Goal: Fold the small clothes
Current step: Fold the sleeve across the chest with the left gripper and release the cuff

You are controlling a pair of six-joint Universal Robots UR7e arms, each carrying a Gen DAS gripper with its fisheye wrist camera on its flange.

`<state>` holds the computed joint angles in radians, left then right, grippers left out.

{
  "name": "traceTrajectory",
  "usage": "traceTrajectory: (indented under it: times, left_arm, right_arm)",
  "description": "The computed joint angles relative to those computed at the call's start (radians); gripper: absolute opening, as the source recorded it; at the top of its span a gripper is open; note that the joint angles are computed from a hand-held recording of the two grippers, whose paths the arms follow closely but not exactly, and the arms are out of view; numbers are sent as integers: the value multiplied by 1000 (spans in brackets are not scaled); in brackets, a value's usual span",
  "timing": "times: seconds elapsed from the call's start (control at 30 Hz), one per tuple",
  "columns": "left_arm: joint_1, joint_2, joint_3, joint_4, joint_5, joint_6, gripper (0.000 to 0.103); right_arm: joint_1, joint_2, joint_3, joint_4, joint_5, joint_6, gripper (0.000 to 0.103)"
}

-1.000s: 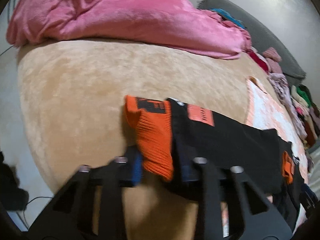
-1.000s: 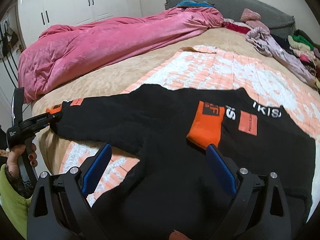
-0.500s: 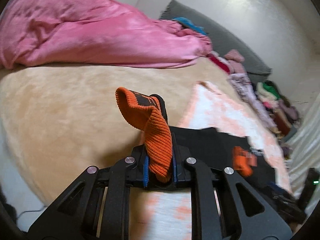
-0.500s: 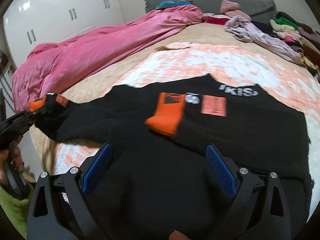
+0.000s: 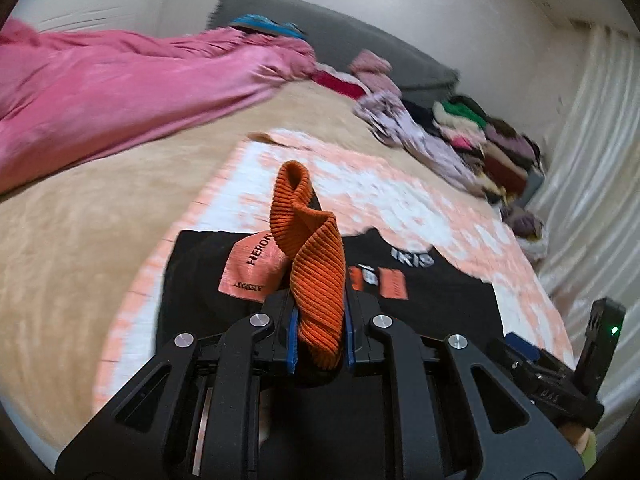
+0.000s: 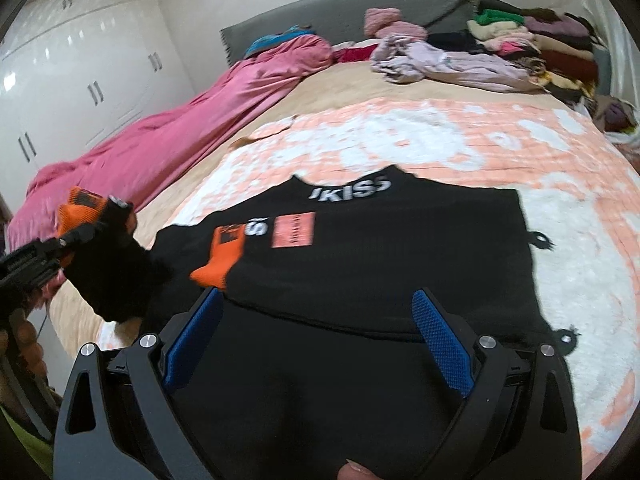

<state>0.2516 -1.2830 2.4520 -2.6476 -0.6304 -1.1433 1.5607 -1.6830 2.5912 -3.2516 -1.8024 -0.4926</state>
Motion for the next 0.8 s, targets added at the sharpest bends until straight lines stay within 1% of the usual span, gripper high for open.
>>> traceTrajectory:
  times: [0.03, 0.17, 0.27, 0.43, 0.6, 0.67, 0.8]
  left_arm:
    - [12, 42, -16, -41, -18, 33, 9]
    - [41, 149, -52, -139, -67, 103, 9]
    - [65, 208, -73, -192, -96, 142, 9]
    - [100, 285, -92, -251, -132, 194, 9]
    - [127, 333, -88, -347, -180, 254, 13]
    - [128, 345, -85, -373, -193, 277, 17]
    - [123, 358, -72, -411, -210, 306, 20]
  right_arm:
    - [-17, -18, 2, 8, 8, -1, 95]
    - [-74, -70, 9, 31, 37, -8, 95]
    - [-118, -103, 15, 44, 57, -17, 95]
    - [-154, -118, 12, 51, 64, -20, 95]
    - [-169, -107, 13, 39, 56, -20, 95]
    - [-167, -93, 12, 30, 47, -16, 95]
    - [-154, -61, 5, 10, 33, -7, 95]
